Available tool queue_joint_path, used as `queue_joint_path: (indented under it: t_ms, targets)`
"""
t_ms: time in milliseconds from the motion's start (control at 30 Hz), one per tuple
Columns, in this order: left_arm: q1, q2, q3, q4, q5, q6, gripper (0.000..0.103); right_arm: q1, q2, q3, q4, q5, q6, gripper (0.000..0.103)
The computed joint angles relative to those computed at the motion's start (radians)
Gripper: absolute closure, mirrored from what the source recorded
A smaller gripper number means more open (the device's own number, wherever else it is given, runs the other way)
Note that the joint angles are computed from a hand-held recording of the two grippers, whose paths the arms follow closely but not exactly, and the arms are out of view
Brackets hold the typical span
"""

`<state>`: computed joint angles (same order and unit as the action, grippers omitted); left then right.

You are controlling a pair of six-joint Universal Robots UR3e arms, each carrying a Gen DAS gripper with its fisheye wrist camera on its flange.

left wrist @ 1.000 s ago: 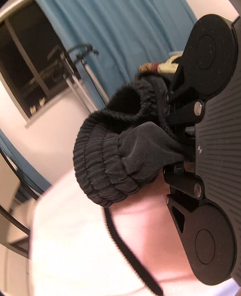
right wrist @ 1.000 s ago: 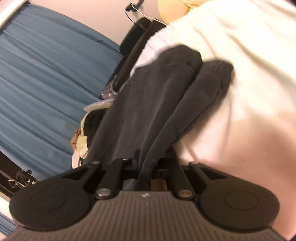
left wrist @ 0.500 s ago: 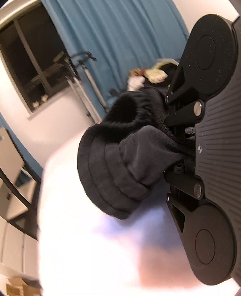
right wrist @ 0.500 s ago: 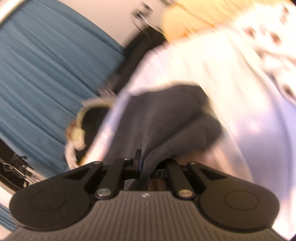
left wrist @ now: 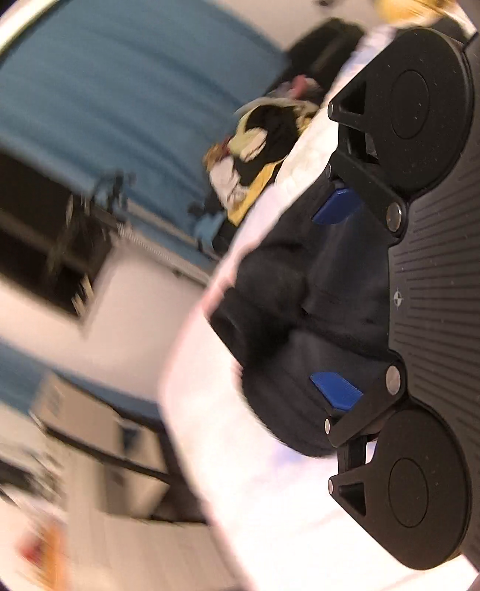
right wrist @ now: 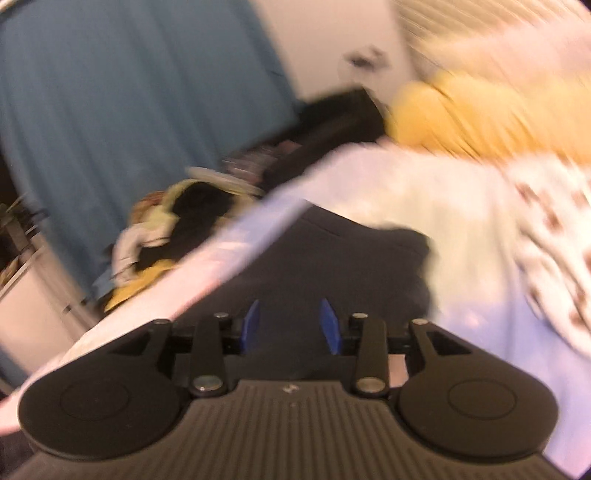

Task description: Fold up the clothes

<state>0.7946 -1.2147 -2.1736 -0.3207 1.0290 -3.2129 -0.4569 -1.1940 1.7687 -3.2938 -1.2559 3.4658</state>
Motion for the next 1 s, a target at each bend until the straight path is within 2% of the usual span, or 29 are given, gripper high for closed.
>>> queue_joint_path:
  t_ms: [100,233,267,333,400,467,500,533,600,633,700,867,1000]
  targets:
    - [-0.066,-0.024,0.040,0.010,0.062,0.078,0.013,0.053,0.031,-0.013,-0.074,0.109,-0.057,0.048]
    - [-0.185,-0.222,0.198,0.070,0.236,0.064,0.013,0.129,0.073,0.034,-0.112,0.261,-0.082,0.047]
    - [-0.212,-0.287,0.255,0.081,0.282,0.061,0.013,0.152,0.087,0.020,-0.084,0.263,-0.109,0.047]
    - [-0.208,-0.373,0.328,0.084,0.294,0.097,0.013,0.187,0.120,-0.030,-0.035,0.252,-0.157,0.047]
    - [-0.220,-0.476,0.436,0.062,0.322,0.136,0.013,0.192,0.171,-0.101,-0.024,0.252,-0.124,0.047]
    - [-0.219,-0.545,0.526,-0.004,0.303,0.160,0.016,0.192,0.208,-0.149,-0.003,0.242,-0.087,0.047]
    - [-0.215,-0.574,0.572,-0.056,0.284,0.172,0.028,0.196,0.218,-0.161,0.006,0.230,-0.081,0.047]
    - [-0.216,-0.606,0.626,-0.120,0.276,0.182,0.058,0.197,0.224,-0.161,0.006,0.227,-0.082,0.047]
    - [-0.228,-0.673,0.737,-0.216,0.275,0.172,0.083,0.204,0.233,-0.169,0.019,0.226,-0.100,0.047]
    - [-0.234,-0.701,0.783,-0.227,0.286,0.155,0.087,0.212,0.237,-0.176,0.024,0.220,-0.113,0.047]
    - [-0.256,-0.769,0.902,-0.264,0.345,0.121,0.088,0.236,0.258,-0.199,0.020,0.201,-0.145,0.047]
    - [-0.290,-1.048,1.366,-0.532,0.445,0.014,0.089,0.270,0.313,-0.235,-0.004,0.189,-0.207,0.047]
    - [-0.307,-1.264,1.635,-0.663,0.496,-0.025,0.085,0.278,0.366,-0.300,0.049,0.179,-0.217,0.047]
